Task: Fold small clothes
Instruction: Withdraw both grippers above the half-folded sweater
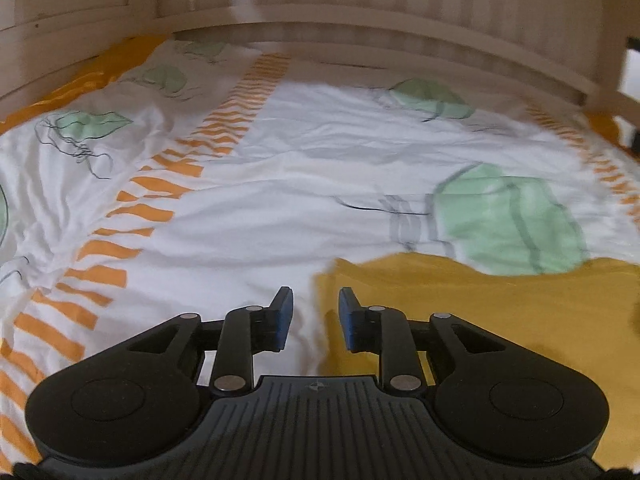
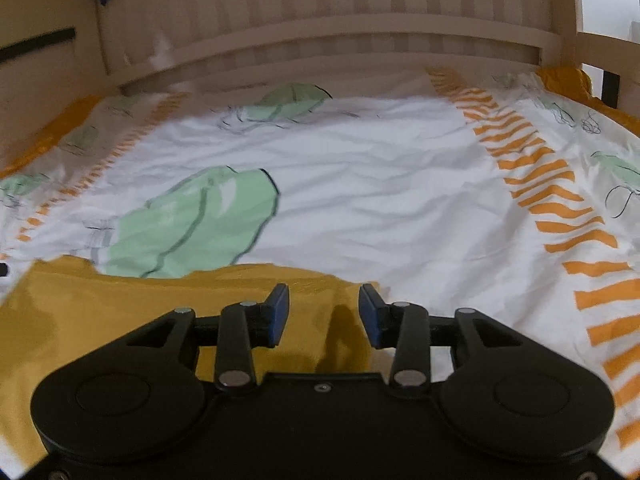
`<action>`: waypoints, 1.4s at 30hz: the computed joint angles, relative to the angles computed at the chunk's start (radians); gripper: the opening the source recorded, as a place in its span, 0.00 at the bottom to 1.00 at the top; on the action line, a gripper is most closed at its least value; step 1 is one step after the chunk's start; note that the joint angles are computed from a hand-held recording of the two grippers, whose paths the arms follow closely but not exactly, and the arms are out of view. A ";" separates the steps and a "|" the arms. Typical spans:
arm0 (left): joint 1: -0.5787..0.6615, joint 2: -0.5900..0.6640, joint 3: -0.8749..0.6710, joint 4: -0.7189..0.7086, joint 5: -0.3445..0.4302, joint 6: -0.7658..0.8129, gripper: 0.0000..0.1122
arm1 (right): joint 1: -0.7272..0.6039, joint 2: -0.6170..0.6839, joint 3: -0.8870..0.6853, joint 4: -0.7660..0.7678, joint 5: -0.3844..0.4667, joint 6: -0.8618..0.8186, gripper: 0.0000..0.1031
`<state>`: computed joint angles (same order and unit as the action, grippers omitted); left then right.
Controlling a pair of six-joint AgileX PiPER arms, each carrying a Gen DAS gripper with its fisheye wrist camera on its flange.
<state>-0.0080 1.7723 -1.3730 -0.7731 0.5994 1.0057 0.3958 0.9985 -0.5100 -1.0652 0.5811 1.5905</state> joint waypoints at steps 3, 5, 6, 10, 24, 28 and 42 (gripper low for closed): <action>0.036 -0.077 0.082 -0.073 0.075 0.088 0.24 | 0.147 -0.101 0.021 0.041 0.118 0.021 0.48; 0.061 -0.127 0.143 -0.104 0.128 0.136 0.25 | 0.295 -0.158 0.039 0.047 0.234 0.093 0.48; 0.073 -0.150 0.174 -0.118 0.151 0.157 0.25 | 0.362 -0.177 0.047 0.051 0.284 0.130 0.48; 0.110 -0.216 0.275 -0.148 0.205 0.223 0.26 | 0.483 -0.171 0.059 0.083 0.362 0.168 0.48; 0.157 -0.241 0.346 -0.117 0.214 0.225 0.28 | 0.291 -0.031 0.054 0.072 0.171 0.170 0.13; 0.166 -0.233 0.352 -0.117 0.222 0.224 0.28 | 0.368 0.027 -0.008 0.114 0.333 0.124 0.08; 0.177 -0.239 0.364 -0.117 0.247 0.240 0.29 | 0.411 0.047 -0.059 0.140 0.523 0.065 0.05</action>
<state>0.1691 1.5332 -1.0092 -0.8906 0.8464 1.2461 0.8067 1.0454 -0.5693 -0.9253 1.1043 1.6551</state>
